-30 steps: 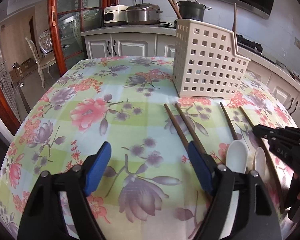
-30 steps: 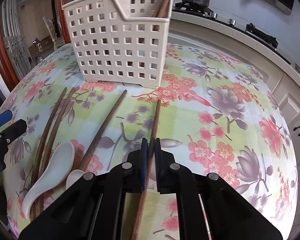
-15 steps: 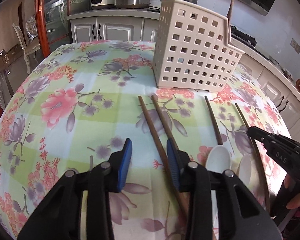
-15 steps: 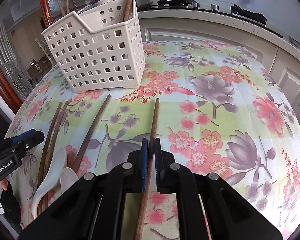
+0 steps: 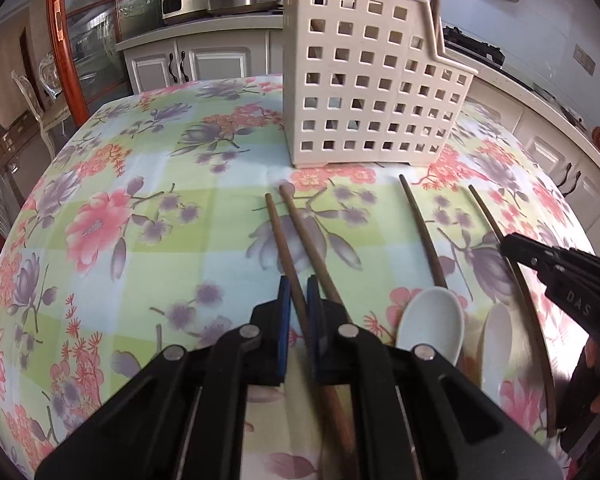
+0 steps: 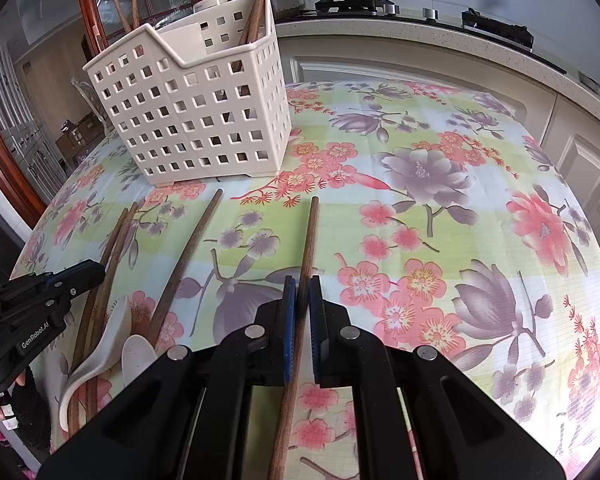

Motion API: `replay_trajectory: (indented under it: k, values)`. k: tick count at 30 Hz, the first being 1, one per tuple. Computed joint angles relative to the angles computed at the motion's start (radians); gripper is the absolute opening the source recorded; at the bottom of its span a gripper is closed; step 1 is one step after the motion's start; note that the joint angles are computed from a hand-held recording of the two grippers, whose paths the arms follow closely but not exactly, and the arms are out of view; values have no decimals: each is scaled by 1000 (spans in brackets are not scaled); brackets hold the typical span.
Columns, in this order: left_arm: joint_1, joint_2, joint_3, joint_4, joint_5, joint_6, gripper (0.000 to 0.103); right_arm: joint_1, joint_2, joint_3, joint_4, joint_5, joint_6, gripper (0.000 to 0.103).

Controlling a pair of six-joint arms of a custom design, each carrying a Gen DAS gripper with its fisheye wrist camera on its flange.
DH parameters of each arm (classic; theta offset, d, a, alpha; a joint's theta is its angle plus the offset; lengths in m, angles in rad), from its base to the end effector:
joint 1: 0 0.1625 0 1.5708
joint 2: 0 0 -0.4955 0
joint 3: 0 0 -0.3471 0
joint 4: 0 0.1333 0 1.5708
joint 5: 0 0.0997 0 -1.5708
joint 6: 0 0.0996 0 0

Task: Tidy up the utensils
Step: 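Close the right tool on a wooden chopstick while the left tool grasps another chopstick, then lift both held chopsticks upright and carry them toward the white caddy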

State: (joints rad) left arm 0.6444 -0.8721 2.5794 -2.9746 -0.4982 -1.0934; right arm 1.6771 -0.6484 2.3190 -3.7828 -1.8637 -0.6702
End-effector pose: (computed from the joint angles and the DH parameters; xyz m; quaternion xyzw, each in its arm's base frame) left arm -0.1491 -0.3882 0.1228 0.0061 0.8532 -0.3586 0.3787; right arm 0.1565 -0.4811 0.0860 0.3248 -0.8971 0.2150 0.2087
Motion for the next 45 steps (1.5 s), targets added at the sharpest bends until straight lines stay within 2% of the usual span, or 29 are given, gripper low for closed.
replay_trajectory:
  k: [8,15,22,29,37,39,42,45]
  values:
    - [-12,-58,59,-55,-8,-17,8,-6,-5,11,-20,25,-4,7]
    - [-87,-106,112,-23,32,-97,8,-16,-14,70,-112,99,-27,7]
    - [-170,-145,116,149,91,-220,8,4,-35,121,-196,142,-48,7]
    - [-239,-195,89,416,139,-382,8,22,-50,160,-260,178,-65,7]
    - [-269,-223,70,548,156,-452,8,38,-52,186,-326,203,-78,7]
    - [-274,-232,52,634,162,-501,8,38,-53,187,-329,207,-82,6]
    - [-280,-242,46,666,164,-512,8,32,-66,181,-311,211,-82,6]
    - [-291,-249,41,695,169,-521,8,23,-94,158,-229,181,-88,6]
